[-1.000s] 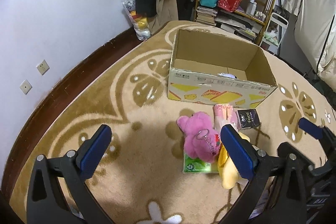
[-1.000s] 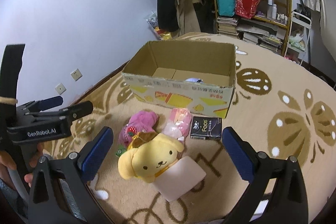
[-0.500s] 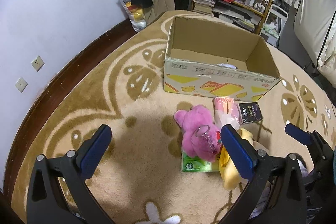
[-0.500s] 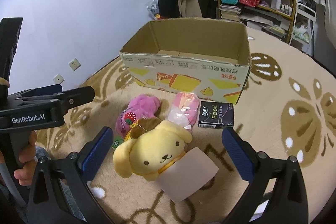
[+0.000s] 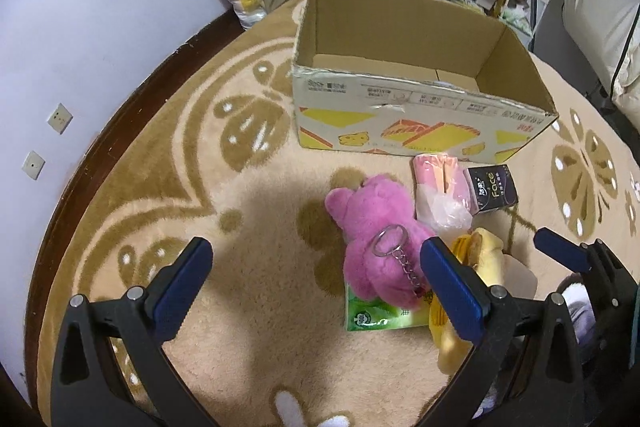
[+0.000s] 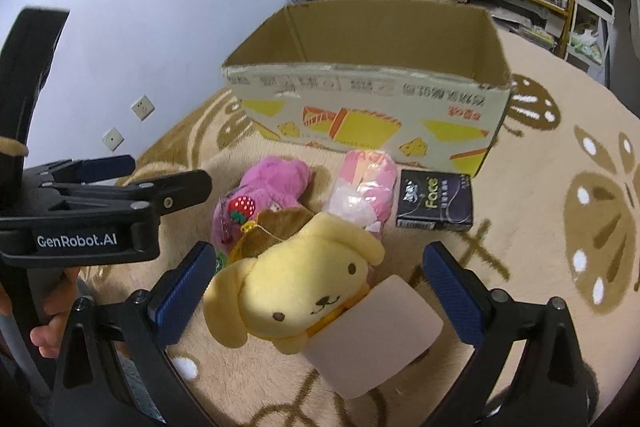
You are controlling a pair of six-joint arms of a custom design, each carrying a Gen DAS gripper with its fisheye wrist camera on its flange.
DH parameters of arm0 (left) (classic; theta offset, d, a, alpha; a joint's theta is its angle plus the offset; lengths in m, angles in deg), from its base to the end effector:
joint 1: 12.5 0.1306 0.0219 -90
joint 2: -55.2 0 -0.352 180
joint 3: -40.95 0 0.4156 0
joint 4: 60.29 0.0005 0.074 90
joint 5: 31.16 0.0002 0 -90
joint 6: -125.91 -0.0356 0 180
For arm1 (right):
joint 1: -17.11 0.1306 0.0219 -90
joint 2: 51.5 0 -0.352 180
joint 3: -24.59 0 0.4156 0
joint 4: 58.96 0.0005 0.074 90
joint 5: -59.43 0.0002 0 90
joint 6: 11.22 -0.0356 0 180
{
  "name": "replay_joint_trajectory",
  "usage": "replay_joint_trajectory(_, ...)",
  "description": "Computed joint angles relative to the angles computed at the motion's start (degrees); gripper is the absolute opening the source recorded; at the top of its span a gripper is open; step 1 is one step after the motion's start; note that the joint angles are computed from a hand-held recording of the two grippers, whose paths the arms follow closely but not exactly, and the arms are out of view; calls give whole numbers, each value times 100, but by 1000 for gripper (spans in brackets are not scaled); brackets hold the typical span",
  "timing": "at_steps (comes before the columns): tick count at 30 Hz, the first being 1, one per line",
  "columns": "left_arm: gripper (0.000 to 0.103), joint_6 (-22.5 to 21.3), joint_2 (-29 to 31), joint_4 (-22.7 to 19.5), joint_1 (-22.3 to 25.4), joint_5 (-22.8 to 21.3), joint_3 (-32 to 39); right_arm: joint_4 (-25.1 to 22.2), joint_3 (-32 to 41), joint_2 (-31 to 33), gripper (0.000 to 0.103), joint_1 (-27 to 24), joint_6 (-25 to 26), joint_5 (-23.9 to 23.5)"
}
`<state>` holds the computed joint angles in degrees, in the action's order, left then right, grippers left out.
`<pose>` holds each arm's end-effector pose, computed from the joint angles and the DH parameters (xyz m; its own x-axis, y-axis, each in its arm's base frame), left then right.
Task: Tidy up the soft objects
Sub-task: 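Grasp the pink bear keychain with the left gripper while the right approaches the yellow plush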
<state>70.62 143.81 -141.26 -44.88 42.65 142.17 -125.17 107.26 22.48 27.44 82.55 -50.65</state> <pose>0.3924 -0.2377 0.4726 -0.8887 -0.0840 -0.4507 -0.0956 0.9954 0.0031 0.3846 0.0820 0.4410 -0.8051 -0.2095 -0.5549 -0.4036 0.8791 0.2537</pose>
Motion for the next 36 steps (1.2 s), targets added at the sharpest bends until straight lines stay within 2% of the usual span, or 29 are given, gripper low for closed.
replay_joint_trajectory(6,103,-184,197,58,9,111,82,6,-16,157,103,126,-29,23)
replay_joint_trajectory(16,103,-162,366,336,184,680,32,-111,55,479,103,95,-174,-222)
replay_joint_trajectory(33,103,-141,762,276,246,761,104,-177,128,686,103,163,-198,-89)
replay_joint_trajectory(36,102,-38,816,281,307,894,99,-180,131,691,103,164,-205,-90)
